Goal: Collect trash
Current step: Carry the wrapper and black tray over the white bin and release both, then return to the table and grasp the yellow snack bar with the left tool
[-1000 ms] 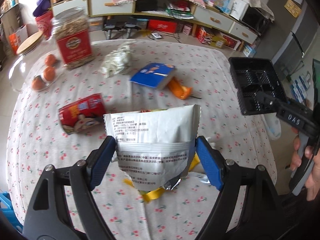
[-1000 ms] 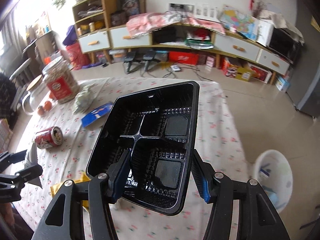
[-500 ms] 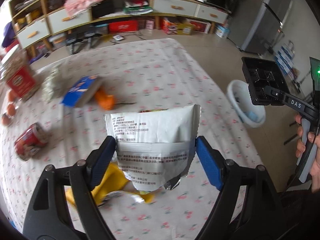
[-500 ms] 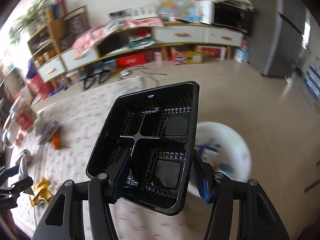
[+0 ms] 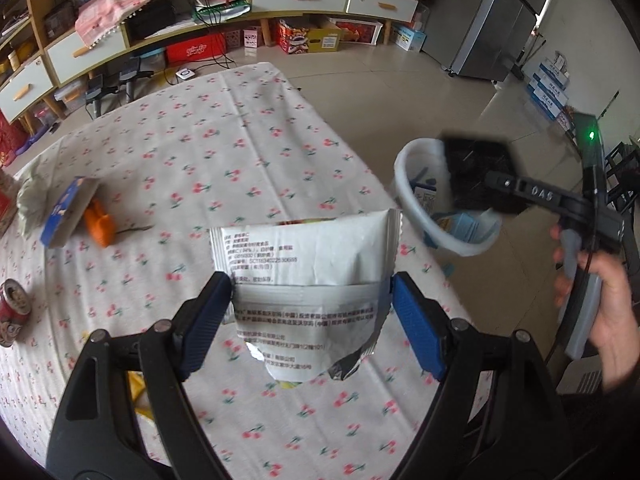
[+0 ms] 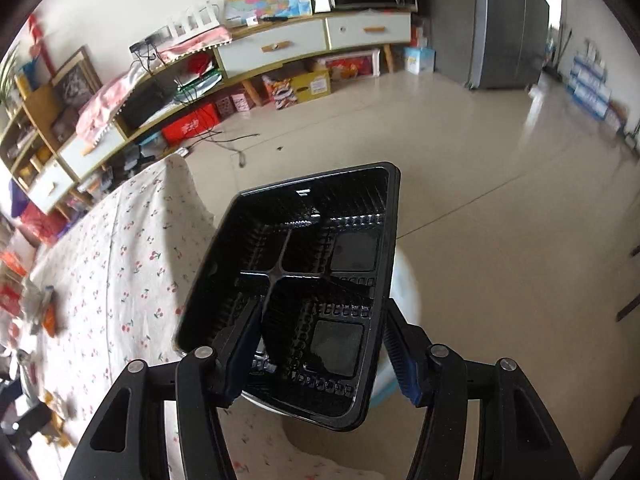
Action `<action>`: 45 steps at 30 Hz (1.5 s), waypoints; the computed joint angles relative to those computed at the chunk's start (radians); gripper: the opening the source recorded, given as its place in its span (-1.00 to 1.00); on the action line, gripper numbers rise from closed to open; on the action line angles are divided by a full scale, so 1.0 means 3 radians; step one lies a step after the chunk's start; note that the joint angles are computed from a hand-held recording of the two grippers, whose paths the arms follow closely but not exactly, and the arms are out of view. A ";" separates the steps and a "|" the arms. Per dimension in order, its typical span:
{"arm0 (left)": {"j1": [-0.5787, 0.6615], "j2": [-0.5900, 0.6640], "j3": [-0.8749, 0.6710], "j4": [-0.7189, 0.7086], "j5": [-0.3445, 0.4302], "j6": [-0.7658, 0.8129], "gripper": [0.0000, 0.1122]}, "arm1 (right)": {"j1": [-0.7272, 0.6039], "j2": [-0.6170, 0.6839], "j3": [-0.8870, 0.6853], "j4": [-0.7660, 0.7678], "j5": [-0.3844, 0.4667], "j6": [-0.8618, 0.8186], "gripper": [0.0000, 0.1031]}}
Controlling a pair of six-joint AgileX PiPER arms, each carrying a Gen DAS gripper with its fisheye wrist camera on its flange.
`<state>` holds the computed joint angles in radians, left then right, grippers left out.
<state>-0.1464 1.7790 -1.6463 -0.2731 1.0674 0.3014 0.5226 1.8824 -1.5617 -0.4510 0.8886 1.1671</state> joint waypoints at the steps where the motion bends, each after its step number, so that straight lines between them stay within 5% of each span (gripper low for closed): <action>1: -0.0054 0.0048 -0.0070 0.0020 0.0013 -0.0051 0.46 | -0.0030 -0.0007 0.0029 0.0037 -0.0016 0.0007 0.36; 8: -0.0369 0.0298 -0.0356 0.0113 0.0008 -0.0231 0.46 | -0.0062 -0.0376 0.0417 -0.0070 -0.0072 0.0122 0.44; 13: -0.0617 0.0569 -0.0667 0.0133 0.0046 -0.0327 0.46 | -0.0022 -0.0624 0.0662 -0.0248 0.0148 0.0229 0.49; 28: -0.1108 0.1552 -0.2075 0.0340 0.0312 -0.0465 0.49 | -0.0033 -0.1156 0.1161 -0.0398 0.0219 0.0499 0.49; 32: -0.1110 0.1621 -0.2112 0.0376 0.0333 -0.0475 0.53 | 0.0034 -0.1152 0.1136 -0.0477 0.0306 0.0515 0.52; 37: -0.1042 0.1326 -0.1640 0.0364 0.0021 -0.0499 0.67 | 0.0053 -0.1161 0.1147 -0.0435 0.0275 0.0455 0.57; 45: -0.0877 0.0943 -0.1155 0.0395 -0.0130 -0.0373 0.68 | 0.0130 -0.1076 0.1004 -0.0445 0.0339 0.0415 0.58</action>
